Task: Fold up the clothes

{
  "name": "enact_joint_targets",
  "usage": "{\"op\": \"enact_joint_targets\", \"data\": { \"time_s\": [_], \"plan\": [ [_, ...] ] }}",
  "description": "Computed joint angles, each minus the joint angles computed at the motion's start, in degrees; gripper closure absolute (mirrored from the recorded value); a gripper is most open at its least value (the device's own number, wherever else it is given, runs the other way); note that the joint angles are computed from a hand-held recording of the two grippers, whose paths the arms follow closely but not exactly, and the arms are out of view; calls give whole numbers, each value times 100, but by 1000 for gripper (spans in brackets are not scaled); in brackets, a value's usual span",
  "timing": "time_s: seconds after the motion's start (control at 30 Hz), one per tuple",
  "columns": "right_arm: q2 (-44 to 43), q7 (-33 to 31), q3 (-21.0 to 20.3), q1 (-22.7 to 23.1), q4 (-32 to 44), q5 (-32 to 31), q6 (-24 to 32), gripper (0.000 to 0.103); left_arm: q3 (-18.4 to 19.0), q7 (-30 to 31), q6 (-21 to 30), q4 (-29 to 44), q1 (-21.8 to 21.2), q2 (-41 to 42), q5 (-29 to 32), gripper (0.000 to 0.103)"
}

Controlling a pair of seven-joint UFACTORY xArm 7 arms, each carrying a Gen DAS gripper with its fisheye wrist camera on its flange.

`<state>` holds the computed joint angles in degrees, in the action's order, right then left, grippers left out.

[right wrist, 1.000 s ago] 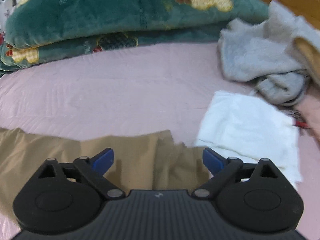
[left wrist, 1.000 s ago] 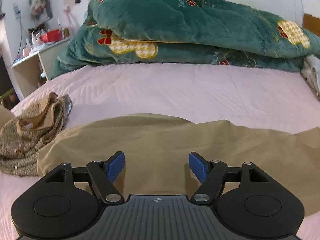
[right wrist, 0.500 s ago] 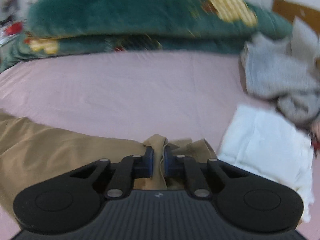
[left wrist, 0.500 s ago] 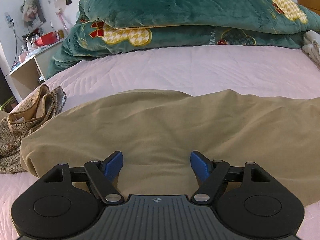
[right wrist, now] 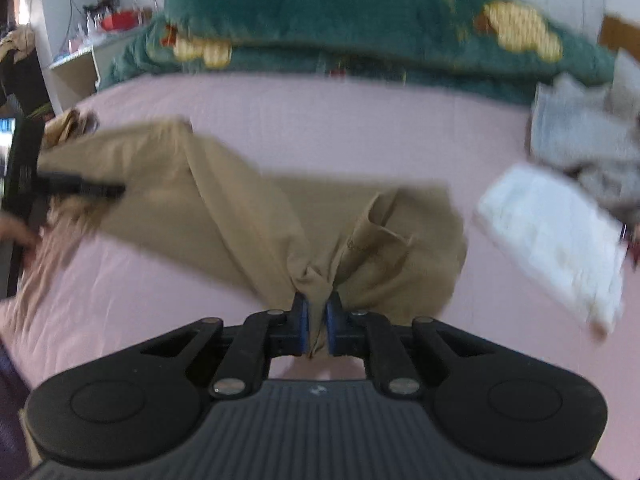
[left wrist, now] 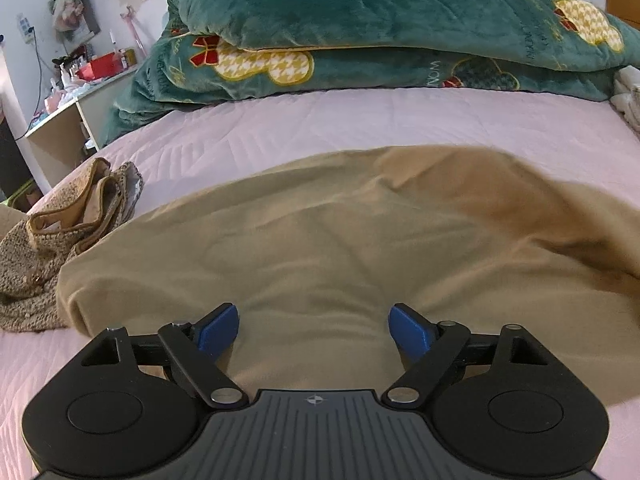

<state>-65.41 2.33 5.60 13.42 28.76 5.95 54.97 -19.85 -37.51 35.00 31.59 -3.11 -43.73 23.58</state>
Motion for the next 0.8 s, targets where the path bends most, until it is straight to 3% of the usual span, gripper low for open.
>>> {"op": "enact_joint_targets", "data": {
  "time_s": [0.2,0.3,0.37,0.43,0.47,0.53,0.6,0.63,0.67,0.8],
  "plan": [
    [-424,366,400,155,-55,16,1252,96,103,317,394,-348,-516,-851,-304,19],
    [-630,543,500,226,-54,8,1683,96,133,455,600,-501,-669,-1252,-473,19],
    [-659,644,472,194,35,16,1689,96,170,533,717,-551,-708,-1448,-575,19],
    [-571,762,394,120,216,82,1468,94,188,627,725,-522,-639,-1518,-584,19],
    [-523,822,359,84,307,118,1354,88,196,675,717,-499,-595,-1539,-579,19],
    [-298,899,282,45,514,226,975,65,276,765,641,-395,-470,-1491,-591,19],
    [249,838,255,66,749,325,195,21,319,806,553,-230,-304,-1343,-611,19],
    [616,789,261,94,871,362,-229,14,335,809,499,-151,-211,-1277,-612,19],
    [1005,736,263,132,1009,391,-645,10,362,825,457,-77,-132,-1201,-617,19],
    [2876,532,279,497,1859,575,-1864,10,491,984,270,90,224,-976,-495,19]
  ]
}}
